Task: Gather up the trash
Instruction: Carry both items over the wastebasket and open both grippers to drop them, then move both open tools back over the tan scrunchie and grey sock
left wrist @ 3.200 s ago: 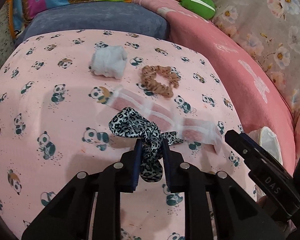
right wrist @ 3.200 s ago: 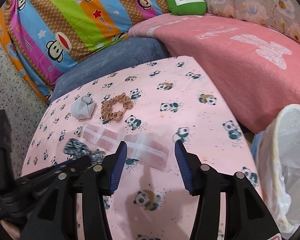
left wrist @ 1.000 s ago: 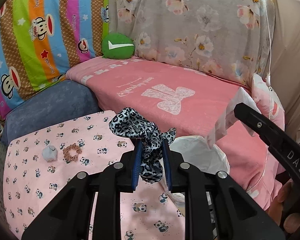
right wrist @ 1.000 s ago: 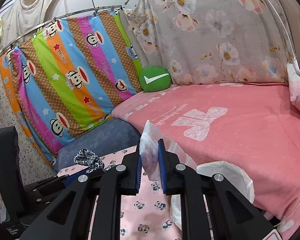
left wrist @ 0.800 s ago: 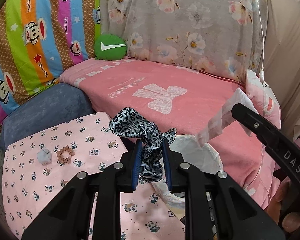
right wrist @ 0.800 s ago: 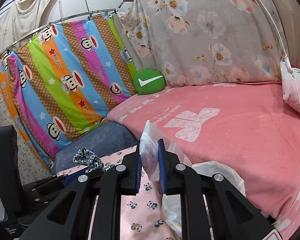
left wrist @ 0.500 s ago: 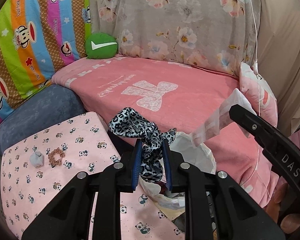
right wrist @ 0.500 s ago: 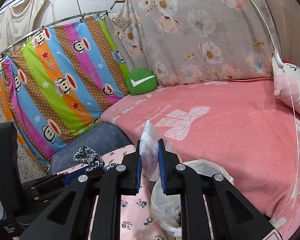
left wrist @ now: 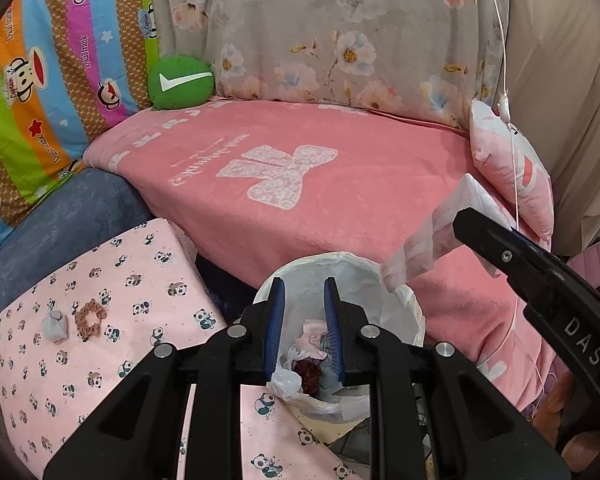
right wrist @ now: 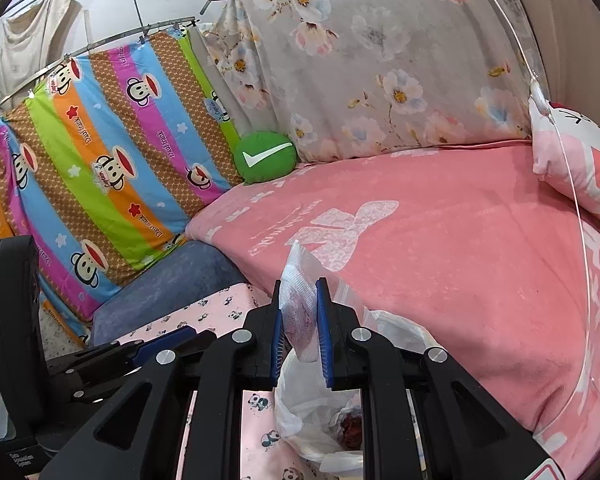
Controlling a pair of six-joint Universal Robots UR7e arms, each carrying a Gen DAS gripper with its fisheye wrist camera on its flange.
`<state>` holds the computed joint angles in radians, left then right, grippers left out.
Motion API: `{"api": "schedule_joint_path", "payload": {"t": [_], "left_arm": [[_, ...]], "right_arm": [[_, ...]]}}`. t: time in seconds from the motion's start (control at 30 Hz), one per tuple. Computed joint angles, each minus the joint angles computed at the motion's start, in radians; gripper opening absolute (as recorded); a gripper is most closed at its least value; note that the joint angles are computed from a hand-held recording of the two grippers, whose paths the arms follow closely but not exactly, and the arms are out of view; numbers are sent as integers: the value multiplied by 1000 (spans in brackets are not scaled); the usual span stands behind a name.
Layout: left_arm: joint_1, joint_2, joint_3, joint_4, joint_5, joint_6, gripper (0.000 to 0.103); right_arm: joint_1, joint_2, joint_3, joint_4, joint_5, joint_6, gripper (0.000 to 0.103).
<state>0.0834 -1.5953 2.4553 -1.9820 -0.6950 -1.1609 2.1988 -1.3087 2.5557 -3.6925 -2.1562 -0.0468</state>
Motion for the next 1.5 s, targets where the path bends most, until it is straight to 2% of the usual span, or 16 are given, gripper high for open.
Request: {"api": "schedule_joint_path", "payload": {"t": [0.1,0.13,0.17,0.23,0.27,0.6,0.77,0.97,1.23,1.5], "left_arm": [[8,17,-2,-6,0,-4,21],[11,23,-5,2,-1,-14,31],[15,27,-7,14,0,-29,51],[12,27,-6,52,13,-74,75],[5,25,-5,76,24,-98,78],[7,-19,11,143,18,-155,78],[-3,-58,19,188,15,-190,78],[-13,-98,25,241,11,-230,78],[-26,-179,36,340,3,-305,78],[-37,-302,56,501,-20,-413,78]], "right_arm": [[-19,-1,5,3,10,-1,16],[-31,0,6,5,17,-4,17],[-34,0,6,4,18,-4,20],[-46,8,8,6,21,1,24],[-50,9,8,7,22,0,24],[-68,54,16,-37,22,-10,35],[-58,65,13,-34,18,-12,36],[-29,95,4,-39,7,-8,42],[19,138,-19,-19,-23,3,43],[63,210,-49,4,-41,28,46]]}}
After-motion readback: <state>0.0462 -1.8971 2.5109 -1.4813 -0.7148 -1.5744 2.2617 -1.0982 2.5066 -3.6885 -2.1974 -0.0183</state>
